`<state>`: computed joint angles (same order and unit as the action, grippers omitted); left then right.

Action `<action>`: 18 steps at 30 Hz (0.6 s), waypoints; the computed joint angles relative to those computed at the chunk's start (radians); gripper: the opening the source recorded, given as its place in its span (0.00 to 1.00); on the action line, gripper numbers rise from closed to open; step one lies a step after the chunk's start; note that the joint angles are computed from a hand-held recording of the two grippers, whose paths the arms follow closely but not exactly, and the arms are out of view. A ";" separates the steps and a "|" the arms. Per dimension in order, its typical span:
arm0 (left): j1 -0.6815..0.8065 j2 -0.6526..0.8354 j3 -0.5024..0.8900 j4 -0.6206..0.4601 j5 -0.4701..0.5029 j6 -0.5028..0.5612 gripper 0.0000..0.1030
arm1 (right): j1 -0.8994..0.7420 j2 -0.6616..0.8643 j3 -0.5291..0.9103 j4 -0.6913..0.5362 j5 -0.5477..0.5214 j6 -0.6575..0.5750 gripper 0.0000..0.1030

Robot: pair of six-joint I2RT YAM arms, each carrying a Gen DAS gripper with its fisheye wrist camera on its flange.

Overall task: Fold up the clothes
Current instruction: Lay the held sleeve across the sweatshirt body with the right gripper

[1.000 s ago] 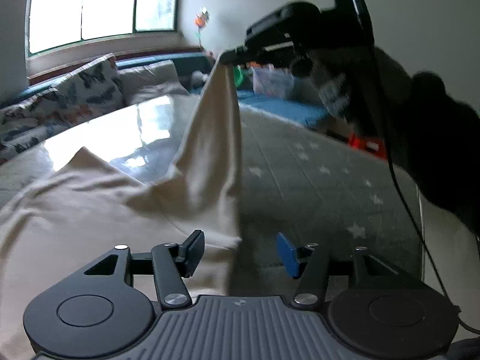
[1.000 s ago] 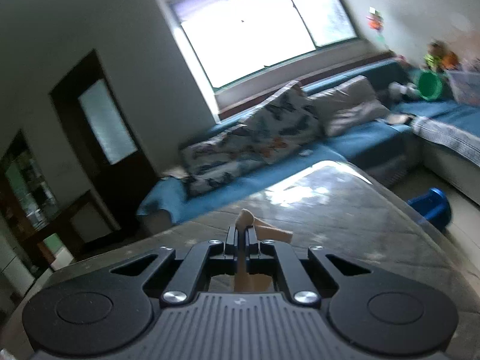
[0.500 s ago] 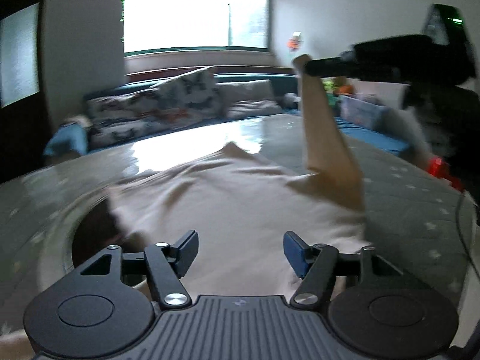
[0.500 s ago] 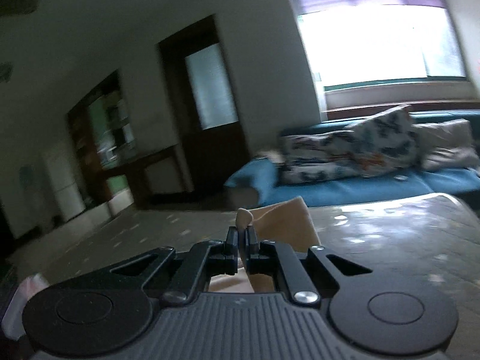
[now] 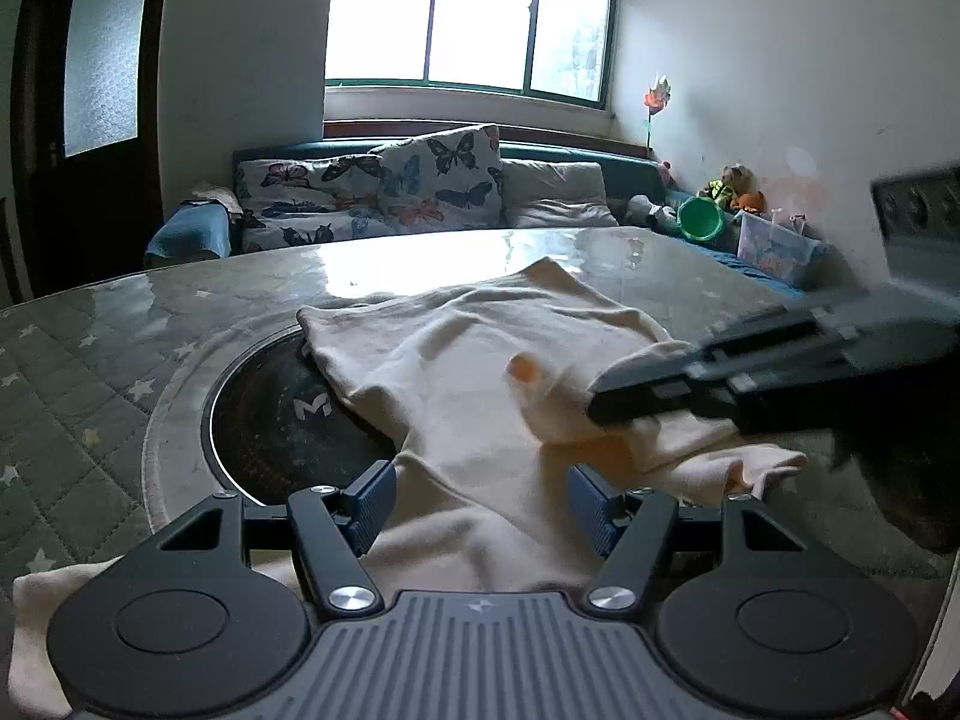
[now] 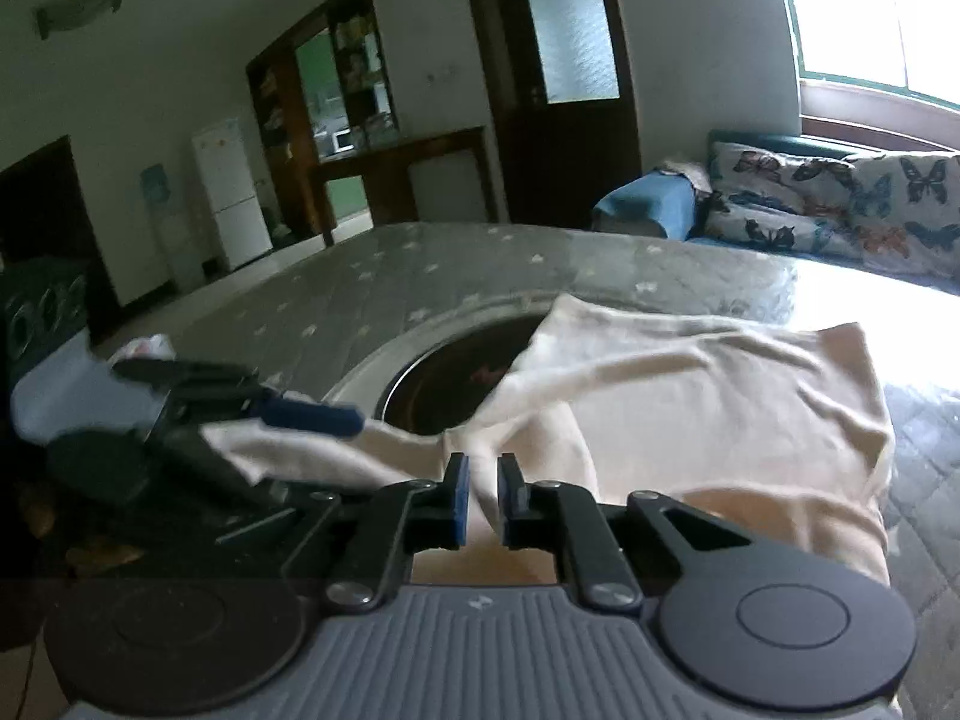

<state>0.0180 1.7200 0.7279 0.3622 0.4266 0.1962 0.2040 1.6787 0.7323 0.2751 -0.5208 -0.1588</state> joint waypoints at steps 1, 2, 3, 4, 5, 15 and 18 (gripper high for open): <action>-0.002 0.003 0.002 0.004 0.000 -0.003 0.65 | -0.016 -0.017 -0.017 -0.007 -0.004 -0.014 0.10; -0.006 0.003 0.005 0.006 -0.001 -0.006 0.65 | -0.033 -0.034 -0.034 -0.015 -0.009 -0.028 0.11; -0.010 0.003 0.007 0.009 -0.002 -0.009 0.65 | -0.057 -0.051 -0.049 -0.027 -0.013 -0.041 0.11; -0.014 0.002 0.010 0.013 -0.006 -0.013 0.65 | -0.087 -0.067 -0.063 -0.043 -0.018 -0.053 0.12; -0.021 0.004 0.013 0.021 -0.011 -0.018 0.65 | -0.120 -0.077 -0.068 -0.067 -0.029 -0.067 0.12; -0.101 0.075 0.086 -0.020 -0.044 -0.019 0.63 | -0.321 -0.049 -0.082 -0.012 -0.018 -0.076 0.17; -0.121 0.101 0.100 -0.032 -0.063 -0.014 0.54 | -0.331 -0.013 -0.072 0.001 0.006 -0.090 0.17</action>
